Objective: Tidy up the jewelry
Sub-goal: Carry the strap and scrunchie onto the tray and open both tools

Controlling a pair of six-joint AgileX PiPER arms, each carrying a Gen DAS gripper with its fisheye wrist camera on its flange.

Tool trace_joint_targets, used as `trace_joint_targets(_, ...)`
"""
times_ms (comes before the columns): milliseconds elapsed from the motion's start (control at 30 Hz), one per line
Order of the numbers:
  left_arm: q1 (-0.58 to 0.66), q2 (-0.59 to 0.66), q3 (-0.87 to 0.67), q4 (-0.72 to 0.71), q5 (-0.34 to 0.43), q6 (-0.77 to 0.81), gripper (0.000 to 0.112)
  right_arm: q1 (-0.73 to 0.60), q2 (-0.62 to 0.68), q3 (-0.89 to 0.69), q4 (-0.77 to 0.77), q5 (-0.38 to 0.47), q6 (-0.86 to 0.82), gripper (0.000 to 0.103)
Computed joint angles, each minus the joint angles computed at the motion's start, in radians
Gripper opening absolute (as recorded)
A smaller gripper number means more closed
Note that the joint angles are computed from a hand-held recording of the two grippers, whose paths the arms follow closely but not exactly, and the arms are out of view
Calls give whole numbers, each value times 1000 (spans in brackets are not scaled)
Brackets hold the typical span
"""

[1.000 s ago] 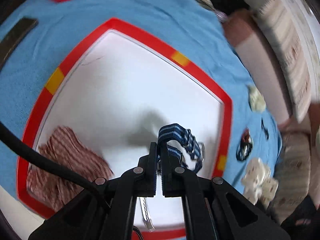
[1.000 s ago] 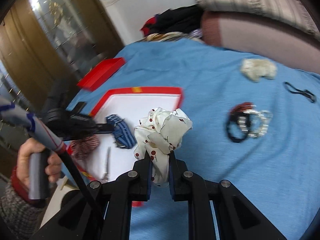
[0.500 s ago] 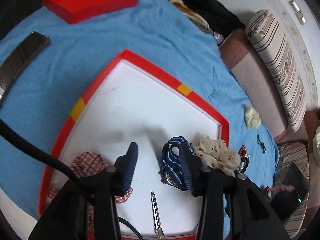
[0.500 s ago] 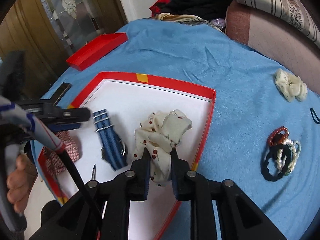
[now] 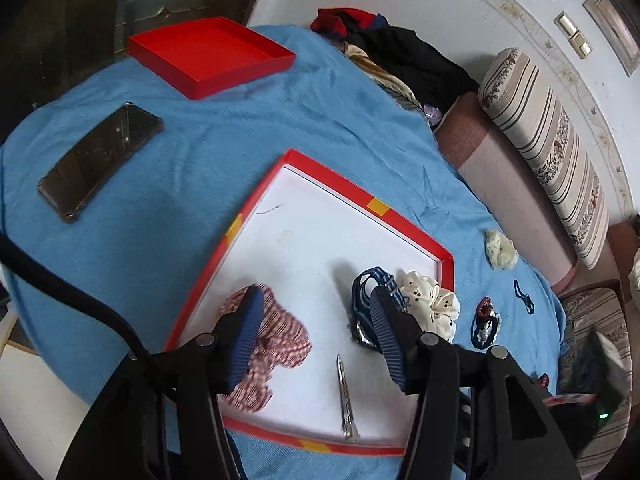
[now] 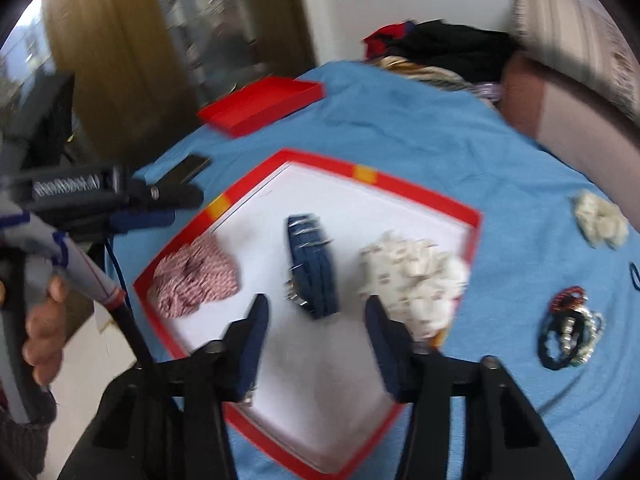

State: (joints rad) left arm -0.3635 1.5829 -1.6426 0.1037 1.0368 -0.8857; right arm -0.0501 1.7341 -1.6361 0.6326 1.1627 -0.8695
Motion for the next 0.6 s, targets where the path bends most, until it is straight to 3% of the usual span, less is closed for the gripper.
trace_joint_targets(67,-17,-29,21,31,7,-19,54,29,-2,22,-12,-11,-23,38)
trace_joint_targets(233,-42,-82,75,96,-1,-68,58,108,72,-43,-76,-22,25,38)
trace_joint_targets(433,-5,-124,167,35,-67,-39,59,174,150,-119,-190,-68,98,39)
trace_joint_targets(600,22,-146,224,1,-110,-28,59,217,160,-131,-258,-86,92,56)
